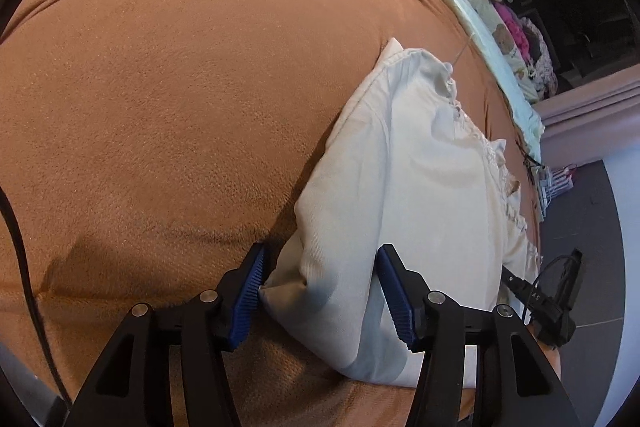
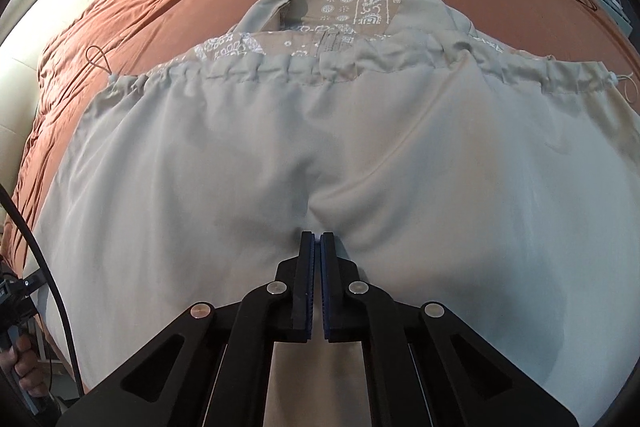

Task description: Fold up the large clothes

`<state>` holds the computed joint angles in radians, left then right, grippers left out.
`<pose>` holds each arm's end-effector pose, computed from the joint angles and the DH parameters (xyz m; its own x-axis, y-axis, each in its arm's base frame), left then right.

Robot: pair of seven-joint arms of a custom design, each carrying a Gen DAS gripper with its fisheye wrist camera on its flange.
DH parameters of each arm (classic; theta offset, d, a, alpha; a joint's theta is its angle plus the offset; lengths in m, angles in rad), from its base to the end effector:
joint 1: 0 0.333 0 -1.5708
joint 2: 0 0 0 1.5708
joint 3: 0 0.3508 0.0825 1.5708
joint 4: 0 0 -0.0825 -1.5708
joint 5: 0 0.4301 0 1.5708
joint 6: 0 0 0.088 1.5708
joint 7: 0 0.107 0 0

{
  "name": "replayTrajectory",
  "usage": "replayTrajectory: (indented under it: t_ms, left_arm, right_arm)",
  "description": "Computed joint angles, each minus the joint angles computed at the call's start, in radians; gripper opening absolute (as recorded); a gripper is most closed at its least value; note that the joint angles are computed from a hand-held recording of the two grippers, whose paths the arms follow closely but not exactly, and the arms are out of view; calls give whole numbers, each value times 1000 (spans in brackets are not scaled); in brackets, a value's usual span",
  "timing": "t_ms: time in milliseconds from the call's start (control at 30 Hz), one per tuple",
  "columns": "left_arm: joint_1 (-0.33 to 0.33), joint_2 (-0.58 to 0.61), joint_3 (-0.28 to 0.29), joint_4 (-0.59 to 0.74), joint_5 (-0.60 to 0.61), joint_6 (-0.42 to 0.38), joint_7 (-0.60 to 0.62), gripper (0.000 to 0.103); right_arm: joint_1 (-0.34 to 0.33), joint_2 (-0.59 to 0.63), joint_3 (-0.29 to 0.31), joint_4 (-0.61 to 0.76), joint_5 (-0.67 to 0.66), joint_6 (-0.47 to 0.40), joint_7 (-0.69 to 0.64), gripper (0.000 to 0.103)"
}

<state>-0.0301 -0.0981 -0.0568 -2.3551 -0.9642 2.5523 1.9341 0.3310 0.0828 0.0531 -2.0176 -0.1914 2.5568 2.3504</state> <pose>0.5433 -0.0363 0.4002 0.1589 -0.7956 0.5846 -0.9020 -0.3578 -0.2417 0.6020 0.2455 0.4723 -0.2137 -0.9587 -0.1875 -0.8664 0.2747 -0.4170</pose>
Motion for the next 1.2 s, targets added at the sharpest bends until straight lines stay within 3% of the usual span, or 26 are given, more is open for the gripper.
replayTrajectory:
  t_ms: [133, 233, 367, 467, 667, 867, 1200]
  left_arm:
    - [-10, -25, 20, -17, -145, -58, 115, 57]
    - [-12, -25, 10, -16, -177, -36, 152, 55]
    - [-7, -5, 7, -7, -200, -19, 144, 33]
    - [-7, -21, -3, -10, -181, -11, 141, 23]
    - [-17, -47, 6, -5, -182, -30, 130, 20]
    - [-42, -84, 9, 15, -186, -42, 160, 18]
    - [-98, -110, 5, 97, -198, -61, 182, 17]
  right_arm:
    - [-4, 11, -3, 11, 12, 5, -15, 0]
    - [-8, 27, -8, 38, 20, -7, -30, 0]
    - [-15, 56, -14, 91, 55, -32, -68, 0]
    - [-25, 76, -26, 122, 90, -35, -87, 0]
    - [-14, 102, -55, 193, 25, -93, -29, 0]
    - [-11, 0, -35, 130, -5, -76, 37, 0]
    - [-17, -189, 41, -82, 248, 6, -127, 1]
